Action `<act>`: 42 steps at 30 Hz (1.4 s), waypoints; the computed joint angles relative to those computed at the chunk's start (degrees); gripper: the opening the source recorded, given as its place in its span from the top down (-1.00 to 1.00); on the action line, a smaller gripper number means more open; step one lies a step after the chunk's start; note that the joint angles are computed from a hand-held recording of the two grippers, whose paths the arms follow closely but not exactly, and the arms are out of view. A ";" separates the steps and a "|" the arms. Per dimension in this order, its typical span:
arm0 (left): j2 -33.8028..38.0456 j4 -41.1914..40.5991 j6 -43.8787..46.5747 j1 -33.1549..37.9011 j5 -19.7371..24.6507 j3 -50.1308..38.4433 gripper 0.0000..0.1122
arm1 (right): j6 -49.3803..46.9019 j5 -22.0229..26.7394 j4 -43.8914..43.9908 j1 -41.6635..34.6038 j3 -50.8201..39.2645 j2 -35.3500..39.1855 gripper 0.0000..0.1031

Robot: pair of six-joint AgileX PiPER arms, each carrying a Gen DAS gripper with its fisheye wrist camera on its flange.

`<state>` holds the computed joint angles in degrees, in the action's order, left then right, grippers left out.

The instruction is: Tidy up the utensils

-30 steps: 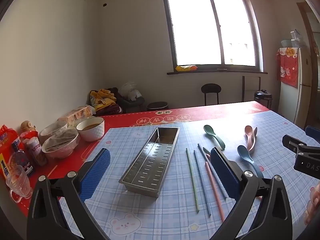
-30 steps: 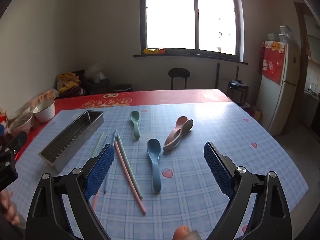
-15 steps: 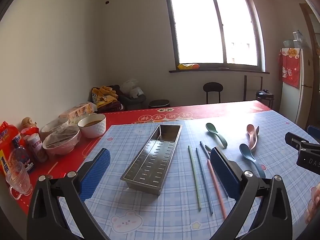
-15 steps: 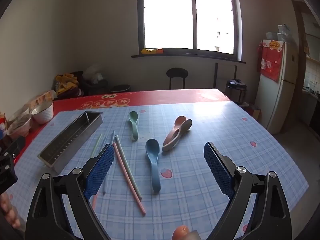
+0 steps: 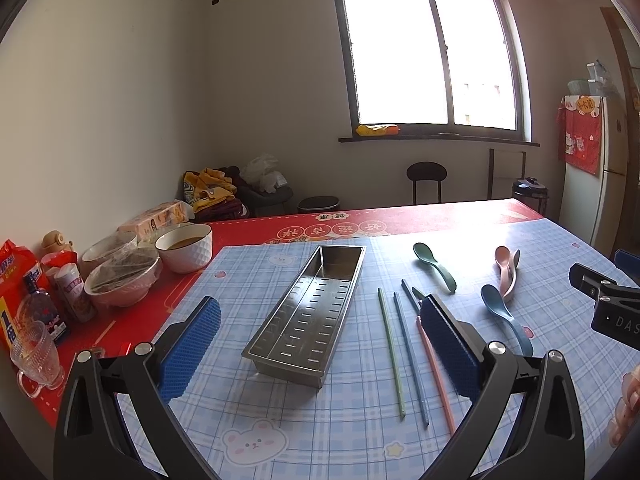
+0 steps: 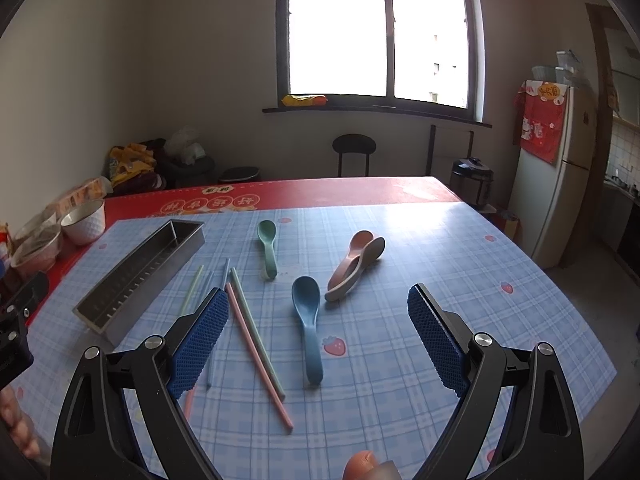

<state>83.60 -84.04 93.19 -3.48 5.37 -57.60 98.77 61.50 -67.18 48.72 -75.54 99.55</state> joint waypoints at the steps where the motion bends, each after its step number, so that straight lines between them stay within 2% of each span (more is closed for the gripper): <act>1: 0.09 0.29 -0.29 0.02 0.05 -0.08 -0.75 | -0.10 -0.07 0.01 -0.01 -0.07 0.04 -0.71; 12: 0.83 5.28 -4.95 0.00 0.37 -0.75 -0.75 | -0.08 -0.26 0.23 -0.34 -0.23 0.40 -0.71; 21: 1.16 5.05 -4.93 -0.55 -0.03 -0.41 -0.75 | -0.13 -1.29 0.64 -0.99 0.04 0.71 -0.71; 40: 2.40 24.90 -24.60 -1.31 0.13 -1.46 -0.75 | -0.31 -2.68 1.69 -2.03 -0.31 1.69 -0.71; 42: 2.53 24.67 -24.34 -1.24 0.49 -1.61 -0.75 | -0.36 -2.96 1.87 -2.24 -0.27 1.75 -0.71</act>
